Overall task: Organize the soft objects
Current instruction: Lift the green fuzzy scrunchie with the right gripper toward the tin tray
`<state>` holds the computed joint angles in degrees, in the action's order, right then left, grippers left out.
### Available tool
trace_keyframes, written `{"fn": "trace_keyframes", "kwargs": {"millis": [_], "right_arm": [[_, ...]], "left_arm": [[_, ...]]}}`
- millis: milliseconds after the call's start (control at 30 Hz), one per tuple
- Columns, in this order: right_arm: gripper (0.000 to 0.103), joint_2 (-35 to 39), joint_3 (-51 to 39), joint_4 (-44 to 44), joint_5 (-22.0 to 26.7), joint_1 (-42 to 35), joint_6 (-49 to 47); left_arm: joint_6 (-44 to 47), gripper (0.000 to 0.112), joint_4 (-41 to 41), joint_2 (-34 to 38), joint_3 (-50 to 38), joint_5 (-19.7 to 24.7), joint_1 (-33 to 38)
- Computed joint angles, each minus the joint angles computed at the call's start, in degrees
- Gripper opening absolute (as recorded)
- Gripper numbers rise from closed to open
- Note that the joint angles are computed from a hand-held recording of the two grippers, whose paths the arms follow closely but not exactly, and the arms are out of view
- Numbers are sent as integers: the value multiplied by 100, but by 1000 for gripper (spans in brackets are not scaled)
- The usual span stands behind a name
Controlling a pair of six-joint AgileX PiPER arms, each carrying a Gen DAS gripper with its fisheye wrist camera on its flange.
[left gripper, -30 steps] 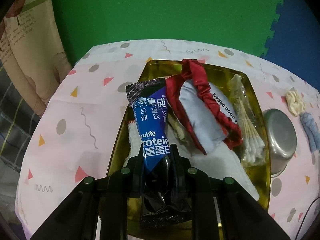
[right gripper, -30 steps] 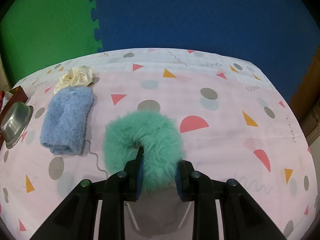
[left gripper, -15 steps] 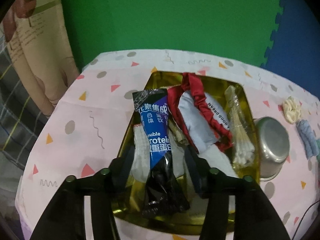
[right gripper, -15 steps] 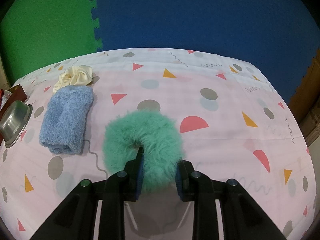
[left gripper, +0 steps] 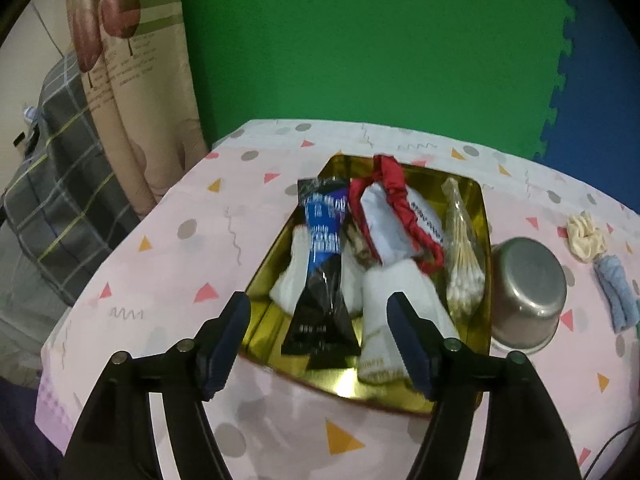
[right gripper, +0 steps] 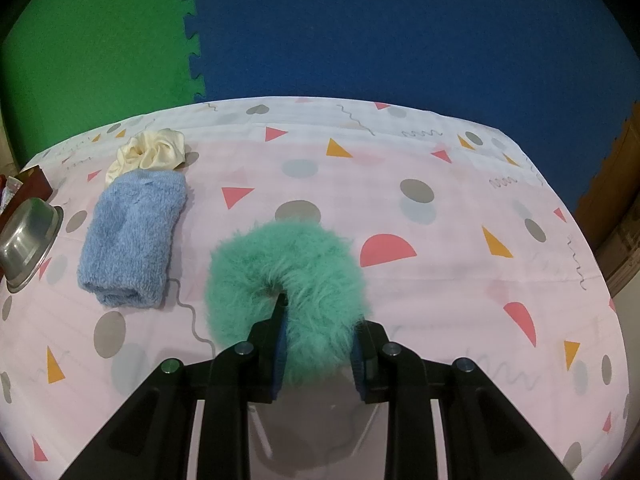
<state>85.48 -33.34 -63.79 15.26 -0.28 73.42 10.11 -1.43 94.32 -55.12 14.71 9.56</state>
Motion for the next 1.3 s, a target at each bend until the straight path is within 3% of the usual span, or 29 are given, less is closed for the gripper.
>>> {"fn": "trace_keyframes", "kwargs": {"millis": [133,233,400,500,900,1000,1300], "right_arm": [[25,12,-13,-87,131,83,97],[25,24,-69,142,273,160,-29],[24,-57,-187,421,702,447,-156],[23,-149,-286,569,999,654,-272],[23,-585,-809,1363,1527,1500,-881],[23,-628,-950,1500,1537,1684,-962],[23,-470,-1433,1796,1616,2294,-1169]], "left_arm": [[259,71,-448,-36,159,-13,127],[-9,72,-118,-42,255,-134,88],[654,75,-672,-40,323,-256,155],[-79,75,110,31,310,-303,119],[-379,79,346,144,230,-314,243],[-842,79,830,140,252,-363,207],[-995,81,923,163,199,-346,270]]}}
